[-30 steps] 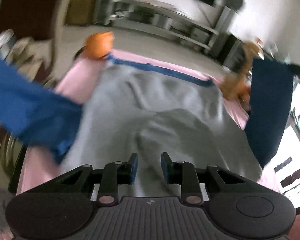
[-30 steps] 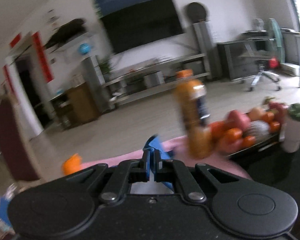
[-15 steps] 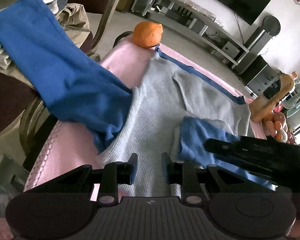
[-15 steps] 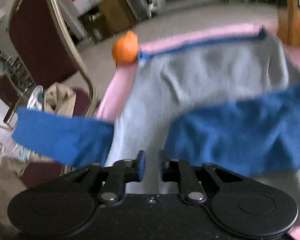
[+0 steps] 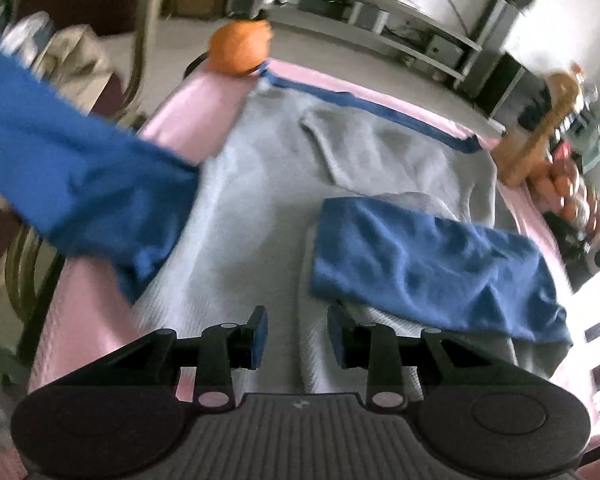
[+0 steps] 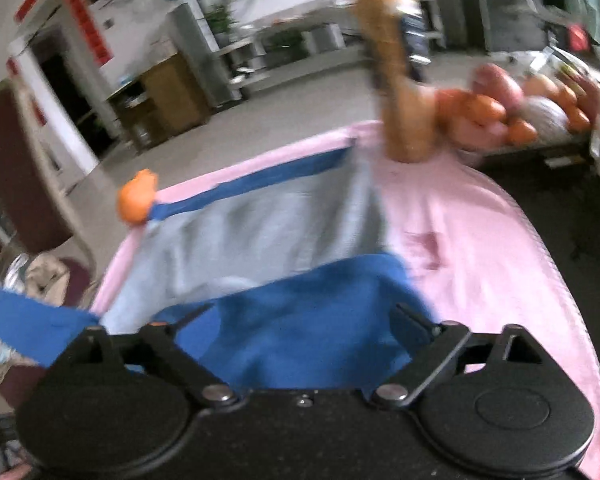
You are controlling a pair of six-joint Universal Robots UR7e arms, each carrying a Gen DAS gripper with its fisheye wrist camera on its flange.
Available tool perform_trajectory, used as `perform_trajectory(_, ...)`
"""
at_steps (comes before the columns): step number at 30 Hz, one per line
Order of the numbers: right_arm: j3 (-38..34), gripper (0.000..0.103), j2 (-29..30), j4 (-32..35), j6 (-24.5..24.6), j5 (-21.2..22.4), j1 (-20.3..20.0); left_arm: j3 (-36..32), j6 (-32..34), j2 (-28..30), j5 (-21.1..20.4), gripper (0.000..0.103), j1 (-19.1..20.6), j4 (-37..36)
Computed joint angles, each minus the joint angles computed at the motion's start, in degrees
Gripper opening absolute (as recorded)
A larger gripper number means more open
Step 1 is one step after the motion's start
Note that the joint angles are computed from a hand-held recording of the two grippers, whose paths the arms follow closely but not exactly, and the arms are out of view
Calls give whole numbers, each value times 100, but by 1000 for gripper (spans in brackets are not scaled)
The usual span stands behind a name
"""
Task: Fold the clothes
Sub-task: 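Lay the held blue sleeve across the sweatshirt with the right gripper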
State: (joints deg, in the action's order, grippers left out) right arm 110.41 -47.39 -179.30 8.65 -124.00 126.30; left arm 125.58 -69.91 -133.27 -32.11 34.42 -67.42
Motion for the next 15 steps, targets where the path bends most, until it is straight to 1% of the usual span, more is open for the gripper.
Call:
perform_trajectory(2, 40, 103, 78, -119, -142, -463, -80, 20, 276, 244, 114, 32, -37, -161)
perform_trajectory(3, -57, 103, 156, 93, -99, -812, -78, 44, 472, 375, 178, 33, -31, -335)
perform_trajectory(4, -123, 103, 214, 158, -180, -1008, -49, 64, 685, 488, 231, 34, 0, -543)
perform_trajectory(5, -149, 103, 267, 51, -373, -1119, -16, 95, 956, 598, 279, 35, 54, -840)
perform_trajectory(7, -170, 103, 460, -601, -958, -1364, 101, 166, 1524, 819, 357, 36, 170, -1506)
perform_trajectory(10, -183, 103, 730, -1458, -1566, -1432, 194, 307, 2072, 987, 418, 37, 282, -2230)
perform_trajectory(12, -143, 103, 863, -1951, -1632, -1421, 249, 427, 2203, 958, 419, 37, 313, -2446)
perform_trajectory(15, -52, 103, 1060, -2875, -1629, -1228, 271, 485, 2175, 934, 277, 37, 451, -2631)
